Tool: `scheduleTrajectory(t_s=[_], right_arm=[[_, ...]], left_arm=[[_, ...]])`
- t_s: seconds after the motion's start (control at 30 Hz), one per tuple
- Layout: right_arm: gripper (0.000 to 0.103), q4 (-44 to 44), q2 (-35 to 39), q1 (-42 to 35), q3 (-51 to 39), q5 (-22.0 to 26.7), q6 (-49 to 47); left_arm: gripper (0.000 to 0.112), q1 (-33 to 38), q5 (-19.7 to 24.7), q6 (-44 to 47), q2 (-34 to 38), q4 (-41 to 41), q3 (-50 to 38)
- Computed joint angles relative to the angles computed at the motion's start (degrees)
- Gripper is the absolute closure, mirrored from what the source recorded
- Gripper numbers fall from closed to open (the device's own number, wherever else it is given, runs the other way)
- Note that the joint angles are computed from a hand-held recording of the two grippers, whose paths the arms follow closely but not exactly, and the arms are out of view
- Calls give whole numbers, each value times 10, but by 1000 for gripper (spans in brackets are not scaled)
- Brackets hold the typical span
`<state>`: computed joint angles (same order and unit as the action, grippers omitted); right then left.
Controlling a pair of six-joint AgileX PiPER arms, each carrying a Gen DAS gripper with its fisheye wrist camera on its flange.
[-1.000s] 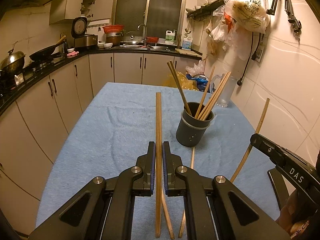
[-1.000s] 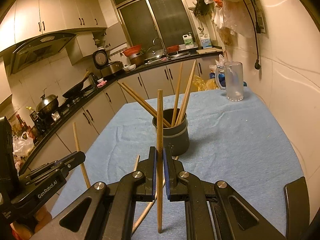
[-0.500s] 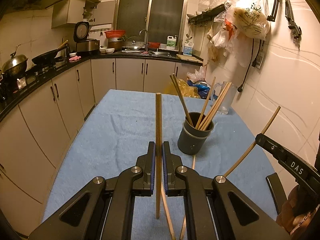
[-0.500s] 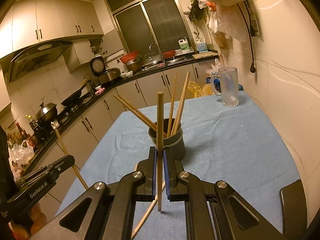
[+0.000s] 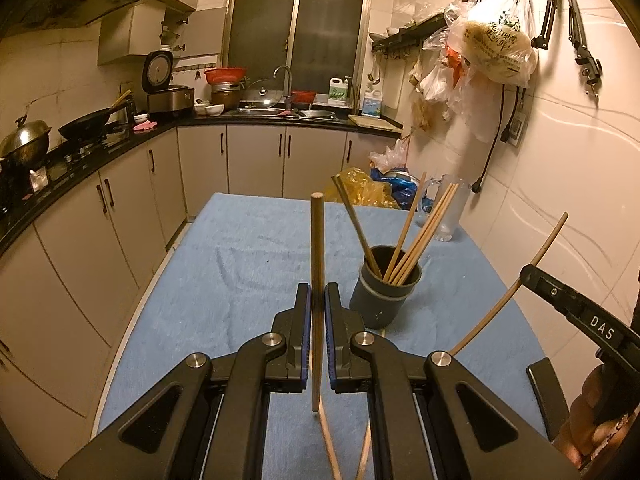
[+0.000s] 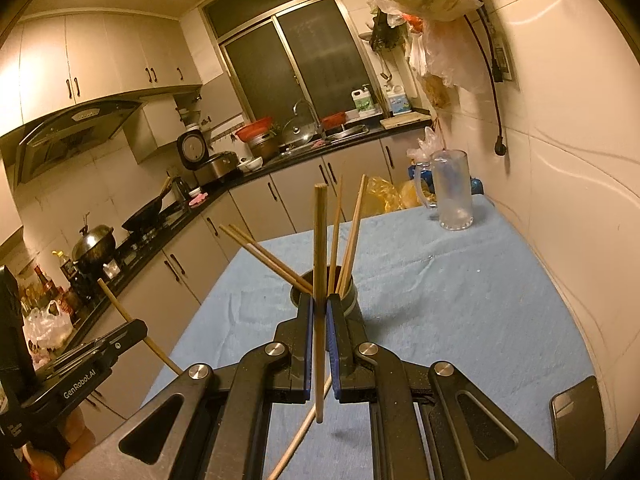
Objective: Organize utensils
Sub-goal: 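Carry the chopstick over the grey holder and lower it in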
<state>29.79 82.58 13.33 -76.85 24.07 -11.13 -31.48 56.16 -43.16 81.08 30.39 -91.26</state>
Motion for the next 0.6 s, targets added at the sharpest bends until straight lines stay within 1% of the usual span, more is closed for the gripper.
scheduleTrajectory(t_s=[0.3,0.5,0.6], right_arm=[[96,25,23,-28,-62,35,-4],[96,29,58,-47,-133,64,6],[96,22,87,-57,-186,87,26]], left_arm=[[106,5,28,60,54,-24,-117],[106,13,62,110,118,-55,-244],[106,20,89,138,162,-76,-329]])
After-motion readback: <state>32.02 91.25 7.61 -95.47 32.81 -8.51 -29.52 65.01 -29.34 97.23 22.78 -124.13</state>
